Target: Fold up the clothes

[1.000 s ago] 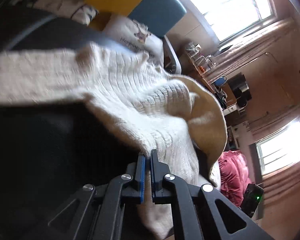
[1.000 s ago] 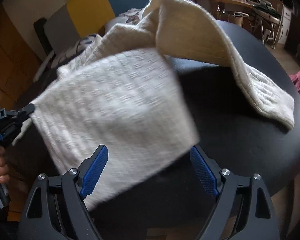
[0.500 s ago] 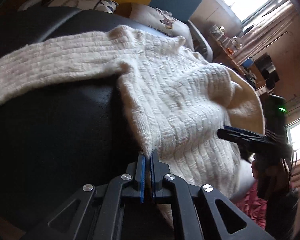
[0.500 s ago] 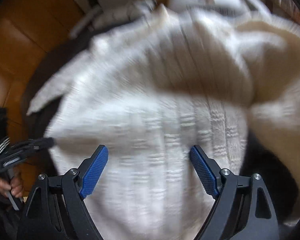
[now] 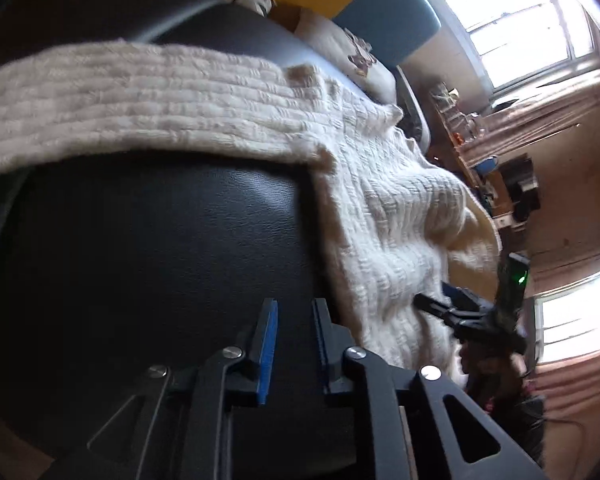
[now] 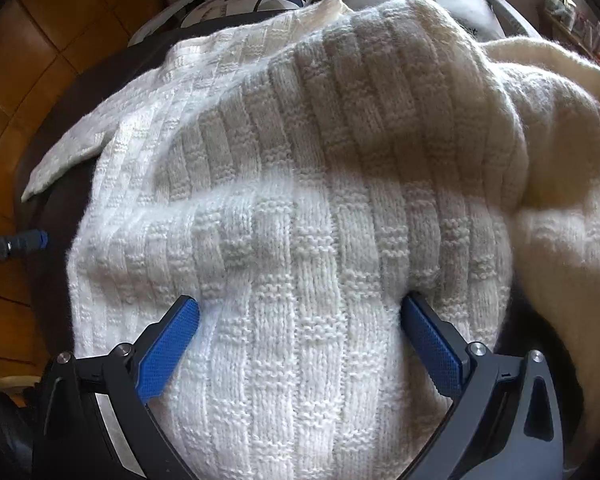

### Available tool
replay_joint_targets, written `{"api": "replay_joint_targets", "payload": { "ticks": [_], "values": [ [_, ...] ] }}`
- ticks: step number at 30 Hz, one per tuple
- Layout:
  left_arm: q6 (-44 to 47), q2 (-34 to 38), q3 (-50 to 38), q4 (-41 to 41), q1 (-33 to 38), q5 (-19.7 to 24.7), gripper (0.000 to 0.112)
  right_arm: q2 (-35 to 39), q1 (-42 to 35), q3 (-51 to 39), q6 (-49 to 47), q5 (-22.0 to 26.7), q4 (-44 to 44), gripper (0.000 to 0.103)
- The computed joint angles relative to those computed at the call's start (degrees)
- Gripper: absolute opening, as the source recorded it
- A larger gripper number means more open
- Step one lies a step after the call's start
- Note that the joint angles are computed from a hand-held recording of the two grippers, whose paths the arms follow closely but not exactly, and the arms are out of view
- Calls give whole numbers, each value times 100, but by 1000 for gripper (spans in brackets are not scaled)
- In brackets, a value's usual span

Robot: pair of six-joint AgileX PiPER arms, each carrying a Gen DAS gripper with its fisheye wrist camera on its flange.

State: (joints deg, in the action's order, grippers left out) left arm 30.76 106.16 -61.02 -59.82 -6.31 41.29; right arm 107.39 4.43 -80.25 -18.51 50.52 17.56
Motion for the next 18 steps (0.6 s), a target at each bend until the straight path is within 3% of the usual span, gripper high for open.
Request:
{"api": "replay_joint_targets", "payload": {
  "ticks": [4,7,12,15,18],
  "values": [
    [-265,594,-637,-65,-195,359,25,38,163,-38,239,-78,-202,103],
    [-735,949,-1043,124,-449,280,27,14,80,-21,91,-35,-81,103],
    [-531,1370,-1310,-654,-548,440,30,82,-7,-143,-114,116,85,103],
    [-497,1301,-1252,-608,-799,-87,10,120,-53,-251,-141,268,107,103],
    [-318,975,-963,-559,-931,-629,5,343,108,-536,157,309,27,103]
  ]
}}
